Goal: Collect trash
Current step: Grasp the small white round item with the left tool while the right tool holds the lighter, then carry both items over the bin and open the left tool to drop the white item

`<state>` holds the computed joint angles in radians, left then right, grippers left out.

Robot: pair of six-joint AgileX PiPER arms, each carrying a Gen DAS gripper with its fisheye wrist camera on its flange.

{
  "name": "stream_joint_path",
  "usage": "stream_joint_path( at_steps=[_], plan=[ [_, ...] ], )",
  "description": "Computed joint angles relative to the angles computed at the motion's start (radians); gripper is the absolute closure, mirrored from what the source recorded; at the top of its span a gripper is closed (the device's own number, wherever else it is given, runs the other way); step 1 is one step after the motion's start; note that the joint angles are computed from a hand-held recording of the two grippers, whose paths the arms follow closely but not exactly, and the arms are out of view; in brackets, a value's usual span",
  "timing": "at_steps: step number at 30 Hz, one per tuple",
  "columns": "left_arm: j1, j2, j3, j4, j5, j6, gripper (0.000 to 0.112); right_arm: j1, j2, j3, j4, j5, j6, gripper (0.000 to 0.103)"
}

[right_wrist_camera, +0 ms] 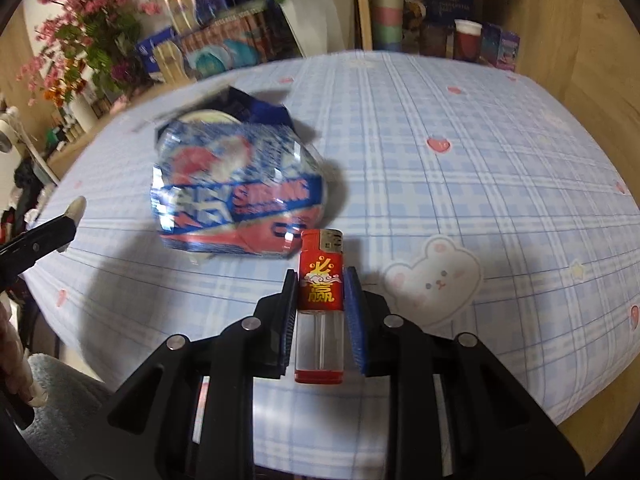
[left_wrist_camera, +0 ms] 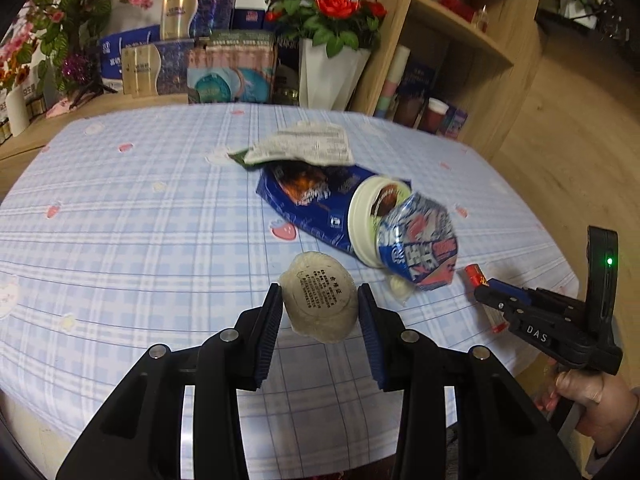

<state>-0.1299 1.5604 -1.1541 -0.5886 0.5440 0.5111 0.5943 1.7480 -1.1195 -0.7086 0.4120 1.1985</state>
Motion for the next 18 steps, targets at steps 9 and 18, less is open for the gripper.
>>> stream_joint_path(
  at_steps=[9,18],
  plan=[
    [0.047,-0.167,0.082,-0.070,0.038,0.069,0.075,0.087,-0.132,0.053,-0.109,0.029,0.156,0.077],
    [0.144,-0.365,0.146,-0.164,0.185,0.145,0.075,0.248,-0.248,0.079,-0.243,0.116,0.305,0.077]
  ],
)
